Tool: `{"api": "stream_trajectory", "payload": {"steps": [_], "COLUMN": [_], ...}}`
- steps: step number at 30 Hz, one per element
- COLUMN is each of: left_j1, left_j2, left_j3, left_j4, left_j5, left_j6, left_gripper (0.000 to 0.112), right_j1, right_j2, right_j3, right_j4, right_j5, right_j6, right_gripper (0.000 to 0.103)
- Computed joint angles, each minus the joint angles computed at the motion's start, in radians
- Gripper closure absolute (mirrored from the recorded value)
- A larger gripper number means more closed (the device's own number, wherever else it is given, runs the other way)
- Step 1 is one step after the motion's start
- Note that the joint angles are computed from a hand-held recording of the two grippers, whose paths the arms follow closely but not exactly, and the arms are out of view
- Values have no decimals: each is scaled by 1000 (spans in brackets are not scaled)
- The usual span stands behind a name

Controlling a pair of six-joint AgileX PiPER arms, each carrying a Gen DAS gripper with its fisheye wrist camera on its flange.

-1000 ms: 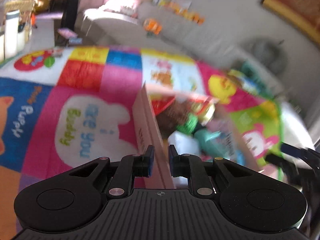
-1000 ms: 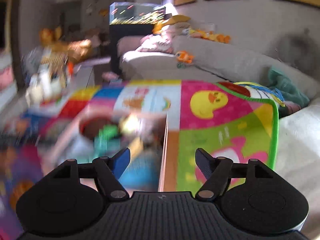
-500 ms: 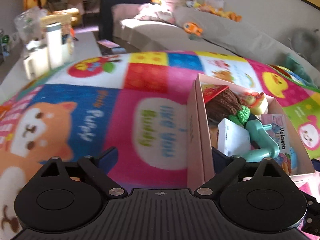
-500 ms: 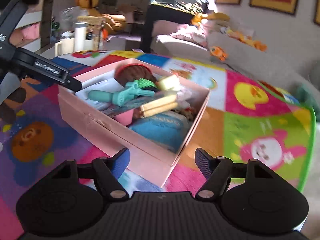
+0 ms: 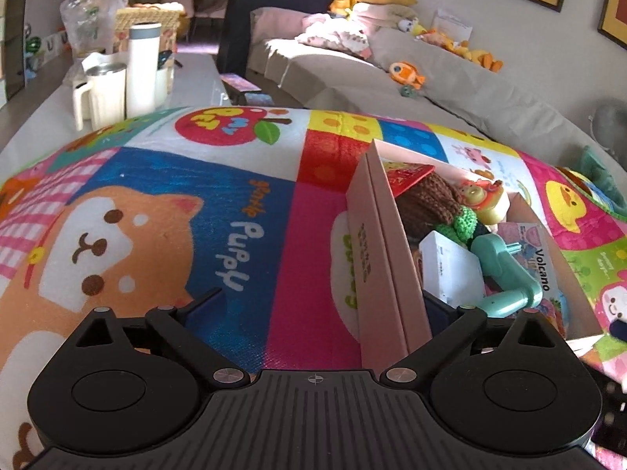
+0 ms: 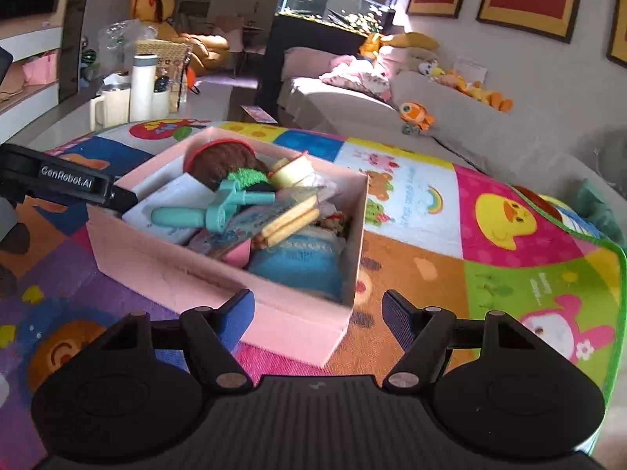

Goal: Organize objects

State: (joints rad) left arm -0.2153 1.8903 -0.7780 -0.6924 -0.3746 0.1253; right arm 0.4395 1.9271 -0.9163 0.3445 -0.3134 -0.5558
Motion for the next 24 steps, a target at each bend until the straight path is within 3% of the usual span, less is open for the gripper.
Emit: {"api": "stream_trajectory", "payload": {"steps": [2, 7, 12, 15, 17, 20, 22, 24], "left_j1": [-7, -108, -394, -611, -699, -712, -707, -673], "left_j2": [-22, -152, -278, -240, -174, -78, -22, -15], "left_j3": [26, 161, 369, 440, 426, 347, 301, 276], "left_j4": [4, -136, -336, -418, -488, -595, -635, -641], "left_j5": [-18, -131, -276, -360, -387, -372, -411, -401], "left_j6": [0, 123, 185, 119, 122, 209, 241, 251], "left_gripper": [12, 12, 12, 12, 12, 12, 11, 11], "right_j1": [-3, -8, 15, 22, 51, 71, 39, -3], "right_j2": [-31, -125, -196, -201, -179, -123, -115, -96], "right_j3": [48, 245, 408, 459, 464, 447, 420, 382], "right_j4": [-45, -201, -179, -161, -42, 38, -24, -137], "right_j5": [-1, -107, -148, -149, -150, -183, -143, -108], "right_j6": [66, 262, 340, 391, 317, 266, 328, 457], "right_gripper": [27, 3, 0, 0, 0, 0, 0, 0]}}
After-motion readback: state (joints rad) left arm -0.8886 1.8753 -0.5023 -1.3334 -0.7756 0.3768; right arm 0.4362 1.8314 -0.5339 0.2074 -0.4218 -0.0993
